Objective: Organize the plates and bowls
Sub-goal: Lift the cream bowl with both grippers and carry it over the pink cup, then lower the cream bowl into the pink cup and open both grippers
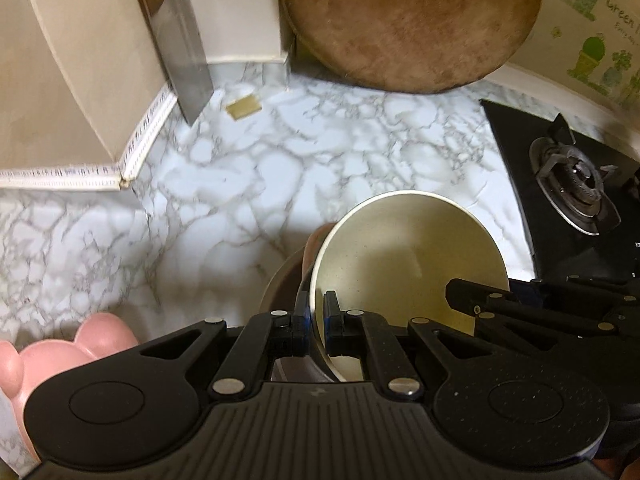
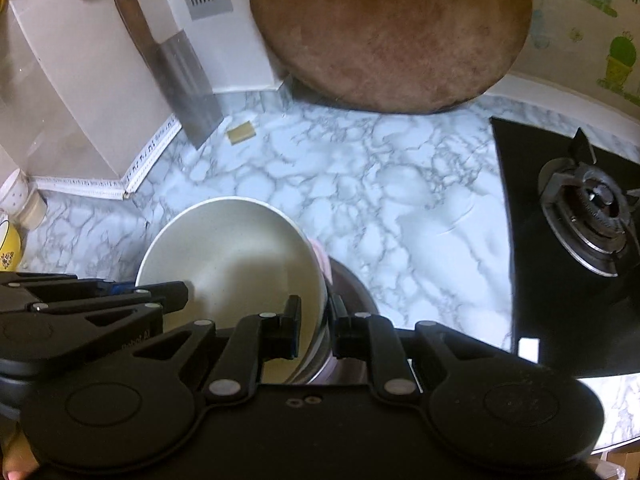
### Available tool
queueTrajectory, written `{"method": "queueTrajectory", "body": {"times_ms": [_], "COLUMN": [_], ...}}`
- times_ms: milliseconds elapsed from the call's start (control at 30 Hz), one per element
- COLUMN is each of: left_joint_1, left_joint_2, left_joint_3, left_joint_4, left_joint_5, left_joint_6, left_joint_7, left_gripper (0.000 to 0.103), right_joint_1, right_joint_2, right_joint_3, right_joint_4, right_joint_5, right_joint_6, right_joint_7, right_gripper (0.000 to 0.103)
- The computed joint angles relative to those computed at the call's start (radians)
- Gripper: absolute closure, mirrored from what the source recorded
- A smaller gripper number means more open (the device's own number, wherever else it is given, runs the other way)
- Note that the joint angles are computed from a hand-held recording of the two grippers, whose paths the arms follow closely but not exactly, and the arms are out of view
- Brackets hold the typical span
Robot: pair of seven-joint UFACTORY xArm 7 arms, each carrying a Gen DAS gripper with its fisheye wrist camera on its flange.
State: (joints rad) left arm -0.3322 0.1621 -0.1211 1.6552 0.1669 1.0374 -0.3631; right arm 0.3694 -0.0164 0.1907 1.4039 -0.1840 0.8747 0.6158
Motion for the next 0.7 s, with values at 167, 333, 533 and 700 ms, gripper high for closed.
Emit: {"method": "queueTrajectory", "body": {"times_ms": [167, 333, 533, 700], "left_joint_1": [0.01, 0.015, 0.021, 0.03], "left_joint_2": [0.019, 0.031, 0.038, 0.042], "left_joint_3": [0.003, 0.005, 0.007, 0.005], "left_joint_4": [-0.001, -0.005, -0.003, -0.011], "left_joint_5": [-0.033, -0.049, -0.068, -0.104], "left_joint_6": [0.013, 0.012, 0.006, 0.006], "left_joint_7": [0.017, 0.022, 0.03, 0.044], "left_gripper": [0.098, 0.097, 0.097, 0.097], "right_joint_1": [0.006, 0.008, 0.01, 0.011], "right_joint_2": [0.028, 0.042, 0.051, 0.056], "right_joint_3": [0.0, -0.006, -0.01, -0.013], "right_joint_4": [0.015, 0.019, 0.023, 0.031], "right_joint_5": [0.007, 0.017, 0.009, 0.0], "right_joint_6": [0.026, 0.034, 0.03, 0.038], "right_joint_7": [-0.002, -0.008, -0.014, -0.022], "right_gripper": [0.088, 0.088, 0.087, 0.087]}}
